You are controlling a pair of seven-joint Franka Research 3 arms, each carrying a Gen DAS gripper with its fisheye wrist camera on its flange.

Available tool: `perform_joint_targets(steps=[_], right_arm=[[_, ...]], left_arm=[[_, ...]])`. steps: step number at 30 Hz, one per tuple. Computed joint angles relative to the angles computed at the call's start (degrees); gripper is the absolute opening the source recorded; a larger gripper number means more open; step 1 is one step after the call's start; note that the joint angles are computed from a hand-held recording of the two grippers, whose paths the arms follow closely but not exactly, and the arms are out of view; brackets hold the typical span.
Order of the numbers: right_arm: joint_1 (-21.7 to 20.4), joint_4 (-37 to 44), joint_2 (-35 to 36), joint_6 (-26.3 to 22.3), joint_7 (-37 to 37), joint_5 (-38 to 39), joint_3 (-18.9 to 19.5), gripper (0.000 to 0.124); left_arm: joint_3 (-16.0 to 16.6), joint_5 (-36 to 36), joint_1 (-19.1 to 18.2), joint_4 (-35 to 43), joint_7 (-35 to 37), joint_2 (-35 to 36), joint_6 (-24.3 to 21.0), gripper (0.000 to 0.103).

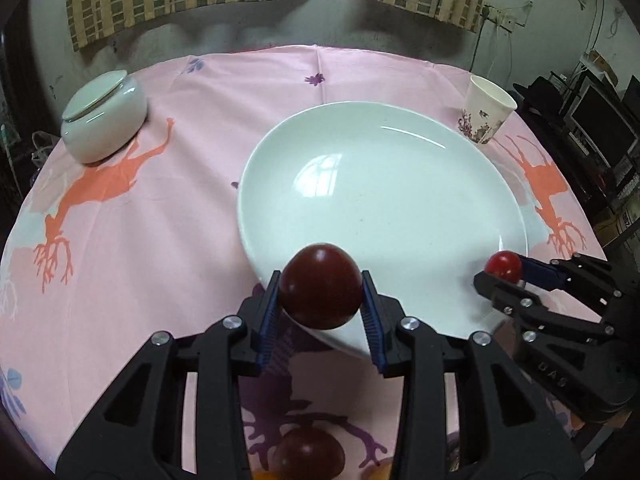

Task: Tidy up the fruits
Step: 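Carry both tomatoes onto the white plate and open both tools, then grasp the brown round fruit with the left tool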

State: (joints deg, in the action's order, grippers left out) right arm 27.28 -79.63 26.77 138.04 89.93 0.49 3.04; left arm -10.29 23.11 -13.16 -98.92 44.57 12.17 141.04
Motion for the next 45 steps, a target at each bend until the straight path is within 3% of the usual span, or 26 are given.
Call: perform_joint_targets(steps=[1,3,4,5,7,10,13,15,18,24,28,32,45], right_arm=[[0.03,1.41,0.98,-1.23,-0.34,-0.1,0.05,0.032],[0.42,4.21,2.56,-3.91,1.02,-0.53,-0.56,0.037],[0.38,3.83,2.25,-3.66,1.86,-0.33,-0.66,0.057],[0.3,1.45,0.78,-1.53,2.44,-0.2,-0.71,0.063],[-0.4,-6.37,-4.32,6.16,2.53,0.73,-0.22,0.063],[-2.66,-13.92,-10.94,8.4,0.04,4.89,1.54,0.063],[-4.4,-24.57,-19.54,12.07,-2.25,8.55,2.38,0.069],[-5.21,-31.68,-25.35,13.37,-4.29,11.46,2.88,0.069],[-5.52,-40.61,-32.33,14.64,-6.28,15.46,3.35,0.069],[-5.1,-52.67,-42.0,16.77,-5.37,14.24,5.26,0.069],[-5.08,-57.53,-46.04,18.51,-2.95,12.32,7.0,0.069],[-3.07,-60.45,-48.39,18.72,-3.06,14.13,6.76,0.069],[-2.45,-64.31,-50.45,18.68,-1.36,14.41,7.39,0.069]], left_arm=[[-0.24,-1.25,0.29,0.87,0.96,0.64,-0.27,0.039],[0.1,-1.21,0.2,0.6,-0.59,0.23,0.8,0.056],[0.57,0.57,-0.25,-0.64,-2.91,-0.98,2.15,0.073],[1.41,4.53,-0.96,-2.32,-6.73,-2.66,3.79,0.079],[1.3,8.04,-0.94,-5.61,-9.6,-6.39,5.33,0.079],[0.04,8.96,0.07,-11.84,-9.98,-12.75,7.02,0.082],[-1.36,11.13,1.44,-21.33,-12.51,-21.37,10.21,0.093],[-2.91,12.79,2.68,-27.25,-15.95,-27.08,10.48,0.095],[-2.16,5.7,0.82,-34.93,-12.6,-33.86,9.81,0.096],[-4.26,-1.15,-1.45,-44.56,-11.03,-42.84,6.16,0.096],[-6.46,-1.48,-2.56,-47.14,-11.17,-45.44,4.91,0.096],[-5.51,-4.56,-5.53,-49.06,-9.22,-46.42,5.68,0.096],[-5.67,-6.56,-5.58,-49.86,-9.09,-45.51,3.06,0.096]])
